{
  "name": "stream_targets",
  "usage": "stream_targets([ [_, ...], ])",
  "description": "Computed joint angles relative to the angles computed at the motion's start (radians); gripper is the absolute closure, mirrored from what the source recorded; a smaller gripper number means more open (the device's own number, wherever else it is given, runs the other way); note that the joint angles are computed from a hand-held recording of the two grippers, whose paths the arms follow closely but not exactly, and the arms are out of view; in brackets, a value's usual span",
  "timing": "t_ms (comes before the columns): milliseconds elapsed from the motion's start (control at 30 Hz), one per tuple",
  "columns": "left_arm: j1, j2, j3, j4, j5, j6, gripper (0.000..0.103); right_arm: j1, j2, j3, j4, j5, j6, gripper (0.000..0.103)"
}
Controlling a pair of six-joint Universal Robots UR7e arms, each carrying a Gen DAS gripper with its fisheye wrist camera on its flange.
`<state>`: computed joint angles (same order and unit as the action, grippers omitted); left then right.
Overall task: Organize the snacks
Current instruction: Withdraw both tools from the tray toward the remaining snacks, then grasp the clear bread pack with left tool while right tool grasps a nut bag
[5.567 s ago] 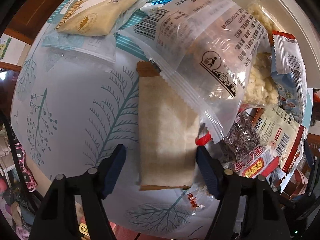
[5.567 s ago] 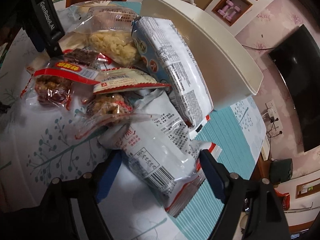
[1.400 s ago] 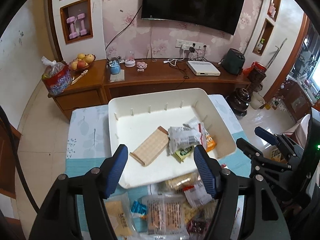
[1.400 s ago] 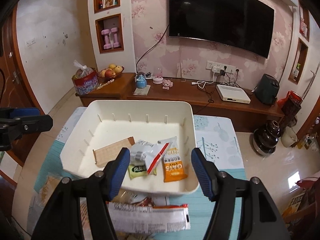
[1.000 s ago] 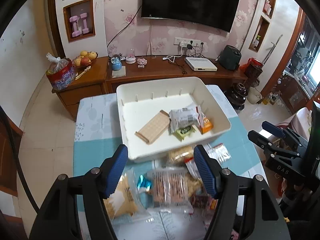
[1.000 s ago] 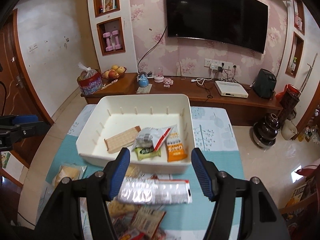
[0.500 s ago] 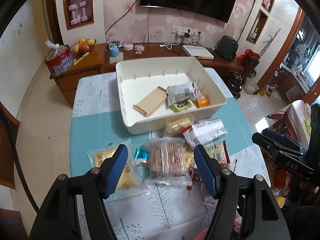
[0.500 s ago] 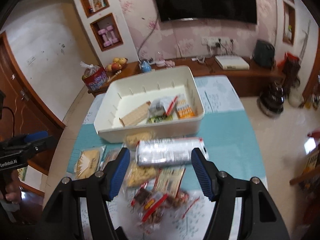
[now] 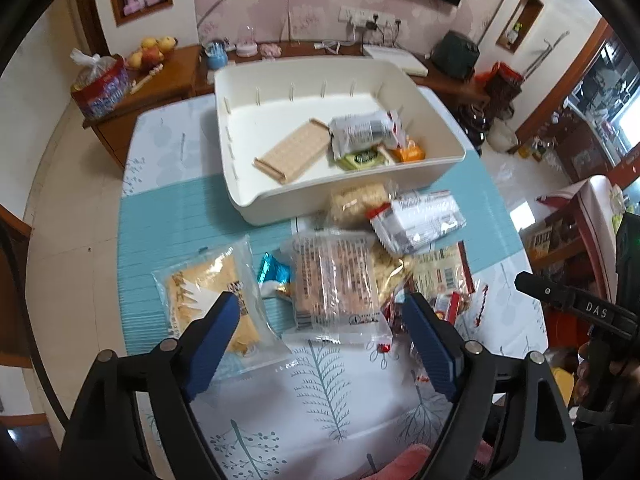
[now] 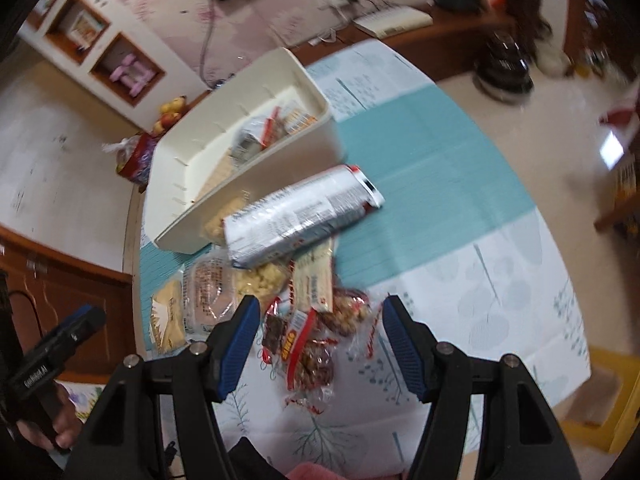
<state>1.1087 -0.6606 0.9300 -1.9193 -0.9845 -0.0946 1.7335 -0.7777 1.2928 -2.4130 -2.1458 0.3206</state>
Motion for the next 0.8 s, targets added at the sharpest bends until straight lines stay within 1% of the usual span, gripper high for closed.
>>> stream_targets([
  [67, 0.004, 0.015, -0.019, 0.026, -0.001, -0.004, 0.015, -0.014, -0.007, 0.007, 0.031, 0.020, 0.055, 0.039],
  [167, 0.012, 0.040, -0.048, 0.068, -0.007, -0.009, 0.015, -0.031, -0.012, 0.018, 0.066, 0.038, 0.121, 0.039],
  [367, 0.029, 0.095, -0.120, 0.163, -0.021, -0.028, 0.015, -0.074, -0.030, 0.062, 0.081, 0.126, 0.250, 0.039],
  [600, 0.052, 0.176, -0.236, 0.279, -0.020, -0.063, 0.015, -0.120, -0.047, 0.123, 0.015, 0.229, 0.330, 0.039],
  [733, 0.066, 0.224, -0.313, 0.342, -0.034, -0.086, 0.015, -0.136, -0.039, 0.127, -0.002, 0.257, 0.351, 0.039],
  [767, 0.070, 0.237, -0.335, 0.360, -0.039, -0.094, 0.015, -0.140, -0.036, 0.127, -0.008, 0.266, 0.351, 0.041],
  [800, 0.073, 0.247, -0.353, 0.374, -0.044, -0.099, 0.015, -0.143, -0.034, 0.125, -0.011, 0.272, 0.350, 0.047],
])
